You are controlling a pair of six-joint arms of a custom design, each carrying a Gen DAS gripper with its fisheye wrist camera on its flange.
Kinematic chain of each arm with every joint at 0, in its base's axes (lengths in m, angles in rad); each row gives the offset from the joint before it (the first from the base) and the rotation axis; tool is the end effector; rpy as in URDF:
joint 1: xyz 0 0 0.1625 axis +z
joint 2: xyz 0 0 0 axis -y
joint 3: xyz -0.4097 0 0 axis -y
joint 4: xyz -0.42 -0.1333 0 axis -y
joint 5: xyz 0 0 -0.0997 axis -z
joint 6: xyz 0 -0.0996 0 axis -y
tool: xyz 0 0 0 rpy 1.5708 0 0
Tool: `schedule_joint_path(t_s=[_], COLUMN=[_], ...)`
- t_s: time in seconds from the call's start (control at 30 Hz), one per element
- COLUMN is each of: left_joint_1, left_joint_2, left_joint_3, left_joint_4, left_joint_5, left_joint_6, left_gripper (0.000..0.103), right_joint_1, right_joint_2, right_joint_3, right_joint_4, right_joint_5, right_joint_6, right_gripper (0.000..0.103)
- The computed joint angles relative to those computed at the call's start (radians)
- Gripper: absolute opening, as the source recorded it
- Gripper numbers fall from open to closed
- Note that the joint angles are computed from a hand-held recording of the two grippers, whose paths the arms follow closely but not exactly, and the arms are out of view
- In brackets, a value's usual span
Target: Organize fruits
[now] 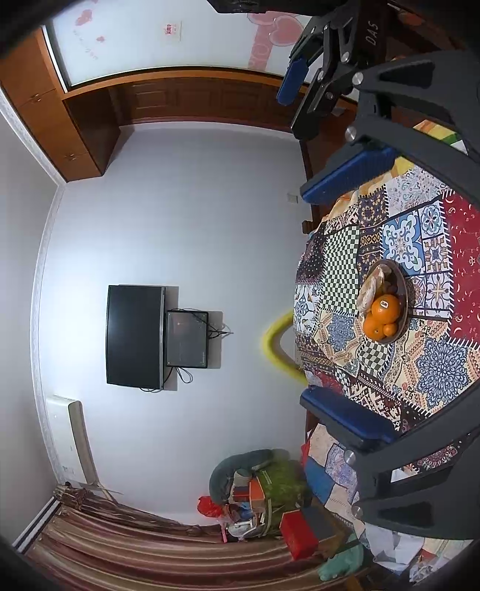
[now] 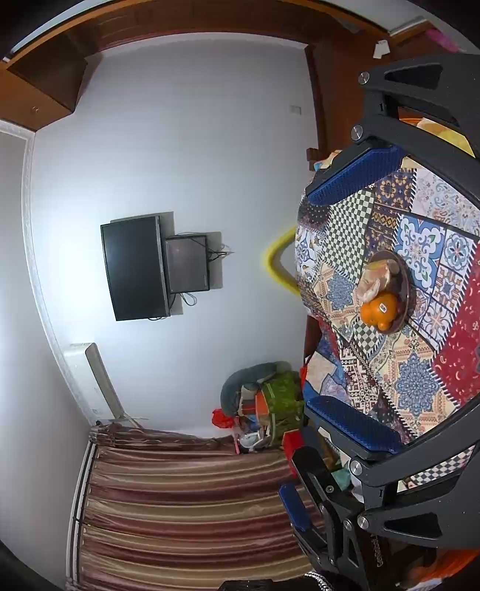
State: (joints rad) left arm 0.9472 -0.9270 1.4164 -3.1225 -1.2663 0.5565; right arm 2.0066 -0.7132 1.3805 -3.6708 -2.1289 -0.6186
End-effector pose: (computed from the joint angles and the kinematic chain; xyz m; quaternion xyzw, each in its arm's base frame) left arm -0.3044 -0.7026 0.3336 0.4104 0.7509 -0.5048 0.1139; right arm 0.3842 -0.6343 0.2577 0.2085 -0.7176 0.6096 0.2645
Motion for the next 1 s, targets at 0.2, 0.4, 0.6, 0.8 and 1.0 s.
schedule_joint_path(t_s=[0.2,0.4,0.6,0.8,1.0], left_joint_1=[0.000,0.001,0.003,0.004,0.008], left_joint_2=[0.002,0.005,0.007,0.006,0.005], left_joint_3=[0.001,-0.003,-0.007,-0.009,-0.020], left_joint_4=[0.002,0.004,0.008,0.018,0.048], left_joint_5=[0.002,-0.002,-0.003,-0.007,-0.013], left_joint_6=[0.002,-0.002,-0.005,-0.004,-0.014], left_gripper=[0.101,0.102,0.102,0.102,0.102], right_joint_1=[0.000,0.001,0.002,0.002,0.002], right_joint_2=[0.000,-0.005,-0.006,-0.006,-0.005], right_joint_3=[0.000,0.003,-0.003,-0.003,-0.006], right_joint_4=[0.002,0.002,0.012,0.014,0.012], right_joint_5=[0.000,-0.005,-0.009,-0.008,-0.012], right_joint_6=[0.002,0.001,0.007,0.010,0.006], right_gripper=[0.103,0.103,0.103,0.103,0.103])
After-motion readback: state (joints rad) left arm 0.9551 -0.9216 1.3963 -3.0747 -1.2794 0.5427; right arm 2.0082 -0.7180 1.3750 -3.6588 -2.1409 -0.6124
